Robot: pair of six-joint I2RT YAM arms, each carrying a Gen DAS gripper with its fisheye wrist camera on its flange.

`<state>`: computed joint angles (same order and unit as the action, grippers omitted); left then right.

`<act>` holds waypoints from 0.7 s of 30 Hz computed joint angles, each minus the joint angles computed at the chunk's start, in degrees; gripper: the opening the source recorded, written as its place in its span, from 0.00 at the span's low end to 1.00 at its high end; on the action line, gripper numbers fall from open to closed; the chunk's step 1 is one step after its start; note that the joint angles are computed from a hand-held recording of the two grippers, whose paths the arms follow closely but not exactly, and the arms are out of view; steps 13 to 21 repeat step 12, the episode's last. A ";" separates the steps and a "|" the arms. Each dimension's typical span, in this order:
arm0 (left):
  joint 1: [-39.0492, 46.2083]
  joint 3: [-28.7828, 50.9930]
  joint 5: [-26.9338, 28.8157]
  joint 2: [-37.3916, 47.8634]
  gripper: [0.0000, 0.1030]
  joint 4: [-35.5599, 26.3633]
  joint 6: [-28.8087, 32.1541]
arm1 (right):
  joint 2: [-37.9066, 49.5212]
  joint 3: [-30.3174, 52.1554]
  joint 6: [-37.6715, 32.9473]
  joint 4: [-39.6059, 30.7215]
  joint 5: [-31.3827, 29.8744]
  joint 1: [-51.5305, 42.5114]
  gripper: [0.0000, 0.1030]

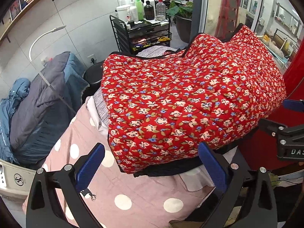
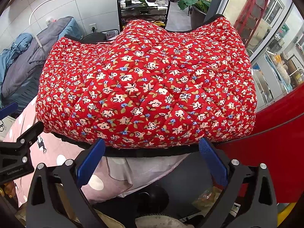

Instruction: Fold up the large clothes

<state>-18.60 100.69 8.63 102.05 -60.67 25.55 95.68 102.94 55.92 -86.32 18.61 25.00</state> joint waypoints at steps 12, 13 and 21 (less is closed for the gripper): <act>-1.03 3.06 -3.52 2.38 0.94 -3.23 -0.63 | 0.27 0.65 -0.12 -0.19 0.19 -0.15 0.95; -1.03 3.06 -3.52 2.38 0.94 -3.23 -0.63 | 0.27 0.65 -0.12 -0.19 0.19 -0.15 0.95; -1.03 3.06 -3.52 2.38 0.94 -3.23 -0.63 | 0.27 0.65 -0.12 -0.19 0.19 -0.15 0.95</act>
